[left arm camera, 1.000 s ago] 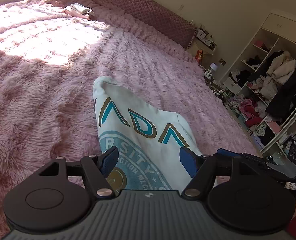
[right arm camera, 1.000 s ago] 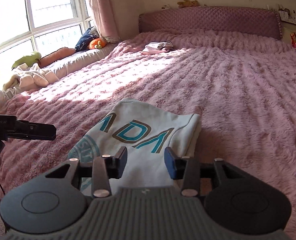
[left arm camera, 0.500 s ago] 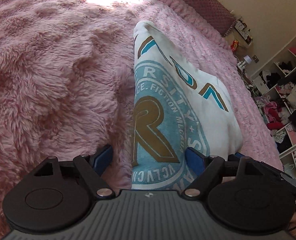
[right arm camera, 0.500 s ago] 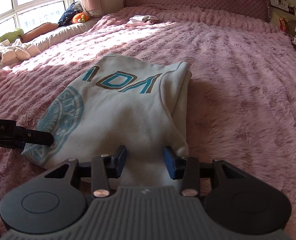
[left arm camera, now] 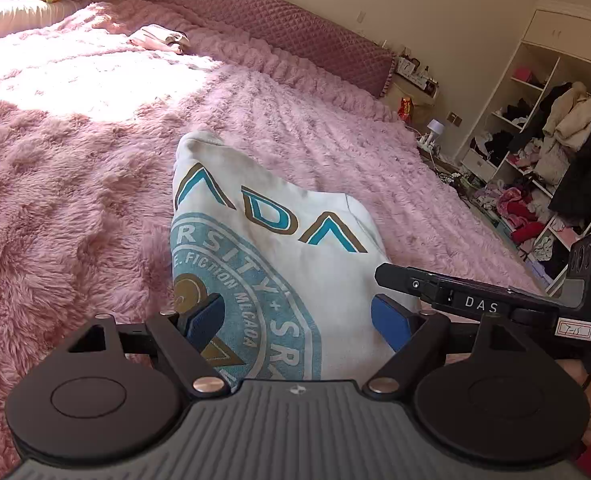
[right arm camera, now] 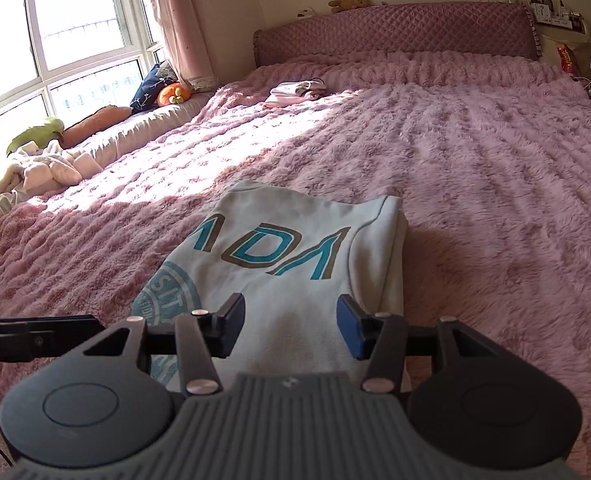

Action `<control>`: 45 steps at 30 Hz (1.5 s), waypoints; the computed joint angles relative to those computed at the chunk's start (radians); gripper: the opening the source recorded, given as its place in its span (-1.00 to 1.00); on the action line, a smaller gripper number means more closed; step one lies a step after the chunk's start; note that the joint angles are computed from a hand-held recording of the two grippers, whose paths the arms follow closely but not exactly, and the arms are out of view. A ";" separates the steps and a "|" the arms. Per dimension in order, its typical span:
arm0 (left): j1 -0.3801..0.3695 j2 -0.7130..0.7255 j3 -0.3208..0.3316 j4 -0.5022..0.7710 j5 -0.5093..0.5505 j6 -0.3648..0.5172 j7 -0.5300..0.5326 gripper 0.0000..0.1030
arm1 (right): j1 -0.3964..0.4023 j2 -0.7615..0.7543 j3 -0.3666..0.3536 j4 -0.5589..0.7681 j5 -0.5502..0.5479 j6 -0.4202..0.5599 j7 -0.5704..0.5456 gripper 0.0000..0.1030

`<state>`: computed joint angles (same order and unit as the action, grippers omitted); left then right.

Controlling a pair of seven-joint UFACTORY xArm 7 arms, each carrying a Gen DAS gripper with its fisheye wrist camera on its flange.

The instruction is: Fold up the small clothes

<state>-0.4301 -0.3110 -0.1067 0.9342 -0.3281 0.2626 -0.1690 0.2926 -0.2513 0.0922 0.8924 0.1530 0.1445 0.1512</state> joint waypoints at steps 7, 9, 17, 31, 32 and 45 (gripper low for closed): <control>0.067 0.048 -0.058 0.025 0.118 0.077 -0.097 0.89 | -0.079 0.051 0.065 0.031 -0.147 0.067 0.136 -0.05; 0.079 0.041 -0.069 0.041 0.149 0.105 -0.137 0.88 | -0.099 0.032 0.083 0.040 -0.201 0.094 0.187 0.04; 0.146 -0.032 -0.138 0.126 0.326 0.271 -0.365 0.89 | -0.262 -0.161 0.261 0.050 -0.544 0.307 0.536 0.48; 0.163 -0.141 -0.255 0.228 0.565 0.608 -0.538 0.89 | -0.134 -0.291 0.322 0.150 -0.585 0.766 0.614 0.57; 0.160 -0.145 -0.258 0.227 0.569 0.624 -0.543 0.89 | -0.128 -0.298 0.326 0.151 -0.584 0.785 0.617 0.57; 0.126 -0.194 -0.254 0.195 0.541 0.669 -0.546 0.80 | -0.090 -0.331 0.341 0.153 -0.557 0.865 0.663 0.58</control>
<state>-0.3038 -0.5048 -0.3608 1.1291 0.2131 0.9317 -0.7150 0.2029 -0.5824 0.4329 1.0452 -0.4045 1.0092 0.8145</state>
